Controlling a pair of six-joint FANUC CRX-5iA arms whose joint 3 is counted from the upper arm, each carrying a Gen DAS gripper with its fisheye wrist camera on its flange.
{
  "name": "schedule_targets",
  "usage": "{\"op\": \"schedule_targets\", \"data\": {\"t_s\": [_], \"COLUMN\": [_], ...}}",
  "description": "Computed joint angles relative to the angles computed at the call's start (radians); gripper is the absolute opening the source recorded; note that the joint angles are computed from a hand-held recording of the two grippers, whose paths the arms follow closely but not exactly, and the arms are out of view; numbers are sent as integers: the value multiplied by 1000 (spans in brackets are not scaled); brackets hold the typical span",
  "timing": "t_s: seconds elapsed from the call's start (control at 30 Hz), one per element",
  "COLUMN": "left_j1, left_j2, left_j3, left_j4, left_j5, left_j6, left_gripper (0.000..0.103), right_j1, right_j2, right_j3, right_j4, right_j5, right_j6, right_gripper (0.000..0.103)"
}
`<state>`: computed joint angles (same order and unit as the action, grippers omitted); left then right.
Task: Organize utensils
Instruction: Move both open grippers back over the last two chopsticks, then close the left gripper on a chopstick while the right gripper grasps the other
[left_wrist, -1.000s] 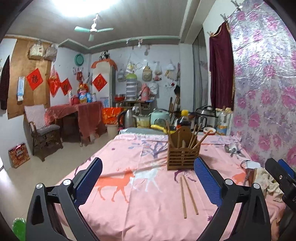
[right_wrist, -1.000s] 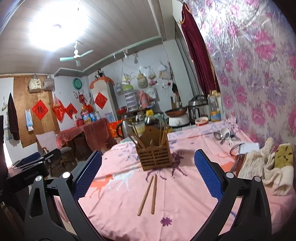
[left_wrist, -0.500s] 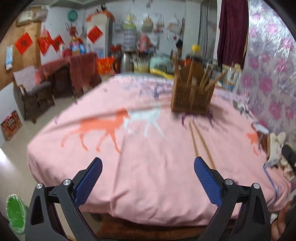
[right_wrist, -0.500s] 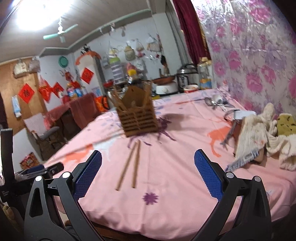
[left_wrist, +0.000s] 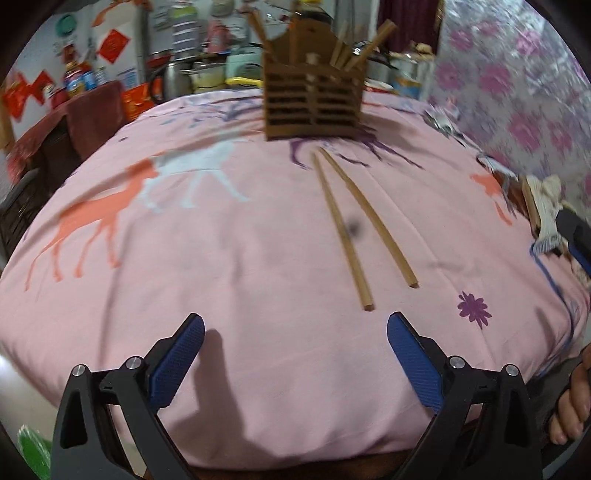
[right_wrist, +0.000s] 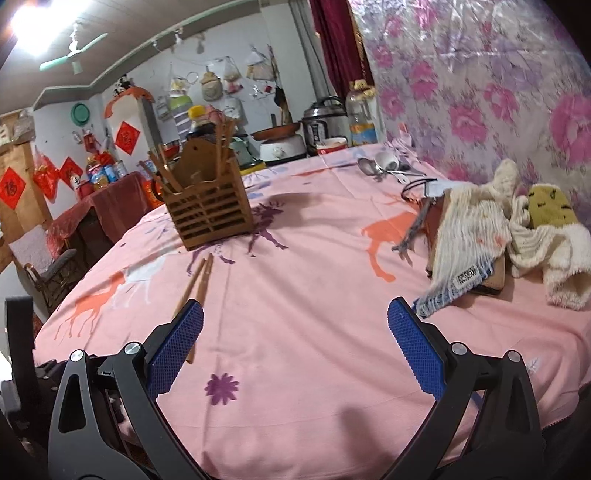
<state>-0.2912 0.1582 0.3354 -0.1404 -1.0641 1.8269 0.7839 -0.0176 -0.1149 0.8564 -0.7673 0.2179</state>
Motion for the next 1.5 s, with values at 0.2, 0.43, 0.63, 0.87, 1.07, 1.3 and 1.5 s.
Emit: {"op": "schedule_targets", "data": {"t_s": [0.2,0.43,0.63,0.87,1.07,1.3,1.5], "left_j1": [-17,26,22,21,98,84,89], "left_j2": [30,41,28,40,-14,-19,-22], "left_j3": [22,53,31,66,-14,-29,-31], "left_j4": [-47,-104,-95,-166,-96,-100,-109], "left_j5": [32,23,53,12,54,79,73], "left_j6": [-1,96,71,118,136,122,143], "left_gripper": [87,55,51,7,13,60,73], "right_j1": [-11,-7,5,15,34,58,44], "right_j2": [16,30,37,37,40,98,218], "right_j3": [16,24,28,15,22,130,329], "right_j4": [-54,-76,-72,-33,-78,-265,-510], "right_j5": [-1,-3,-5,0,45,57,-32], "right_j6": [37,81,108,117,215,427,658], "right_gripper": [96,96,96,96,96,91,64]}}
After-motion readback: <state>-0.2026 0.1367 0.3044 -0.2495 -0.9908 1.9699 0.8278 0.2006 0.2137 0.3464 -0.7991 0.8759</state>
